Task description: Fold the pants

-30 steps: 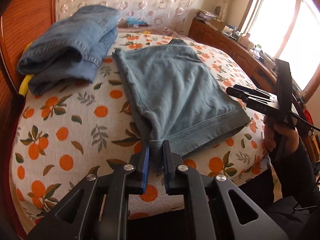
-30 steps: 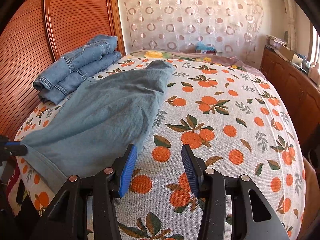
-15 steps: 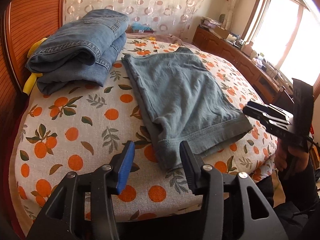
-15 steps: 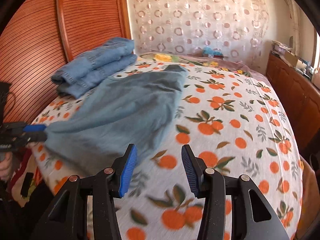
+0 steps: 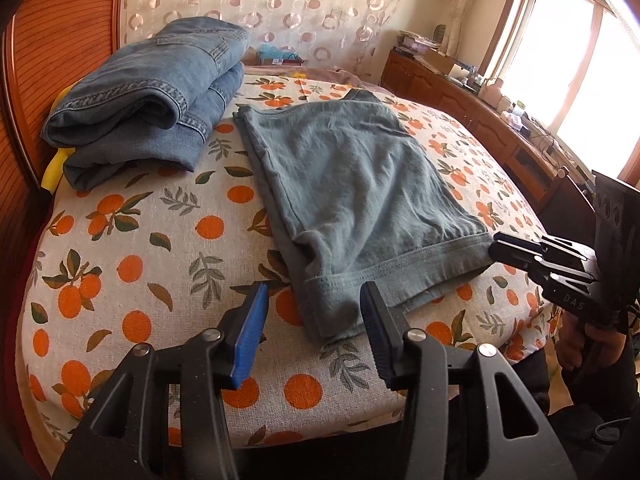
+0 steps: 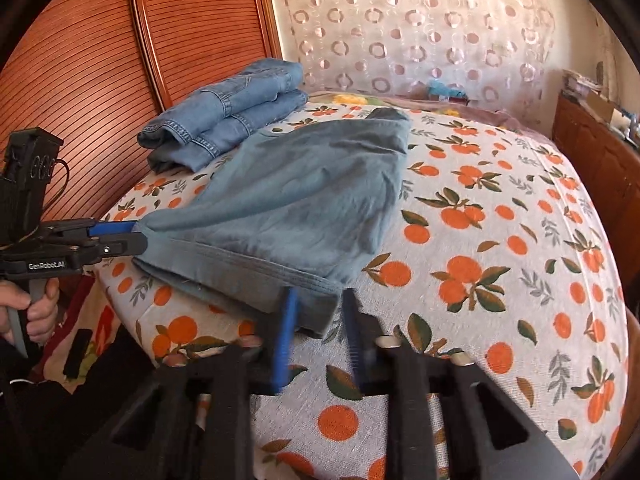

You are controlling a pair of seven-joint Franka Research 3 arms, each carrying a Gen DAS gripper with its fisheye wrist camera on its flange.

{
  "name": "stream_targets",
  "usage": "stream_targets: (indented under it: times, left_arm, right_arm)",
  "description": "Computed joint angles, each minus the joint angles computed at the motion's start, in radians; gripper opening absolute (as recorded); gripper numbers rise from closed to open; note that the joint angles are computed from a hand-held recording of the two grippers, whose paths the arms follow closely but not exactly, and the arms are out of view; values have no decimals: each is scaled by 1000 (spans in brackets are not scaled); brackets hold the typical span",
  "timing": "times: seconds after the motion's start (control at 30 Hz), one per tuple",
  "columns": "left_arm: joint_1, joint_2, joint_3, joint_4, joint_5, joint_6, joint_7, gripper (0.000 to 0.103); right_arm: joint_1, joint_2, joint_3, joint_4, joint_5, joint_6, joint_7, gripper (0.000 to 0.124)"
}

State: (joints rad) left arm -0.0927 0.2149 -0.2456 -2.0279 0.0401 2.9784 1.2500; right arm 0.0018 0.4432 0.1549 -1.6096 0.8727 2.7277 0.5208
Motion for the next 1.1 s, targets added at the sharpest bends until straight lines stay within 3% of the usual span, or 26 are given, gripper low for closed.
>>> stream_targets:
  times: [0.1,0.23,0.57,0.73,0.8,1.1]
  left_arm:
    - [0,-2,-1,-1,-2,-2,-1,49]
    - [-2,-15,-2,-12,-1,10,-2,49]
    - [-5,8,2,5,12,20,-13,49]
    - [18,17,-25,-2,-14,28,23,44]
    - [20,21,-27,0,-19,20,28,40]
    - [37,31,-49,-14,-43,50,57,32]
  right_arm:
    - [-45,-13,37,-5,82,-50,-84,7]
    - [-38,-39,15,-41,125,-50,-125,6]
    - [-13,-48,-15,-61,110,-22,-75,7]
    - [-6,-44,-13,-53,121,13,-76,25]
    - [9,-34,-23,-43,92,30,-36,39]
    - [6,11,-11,-4,36,-10,15,41]
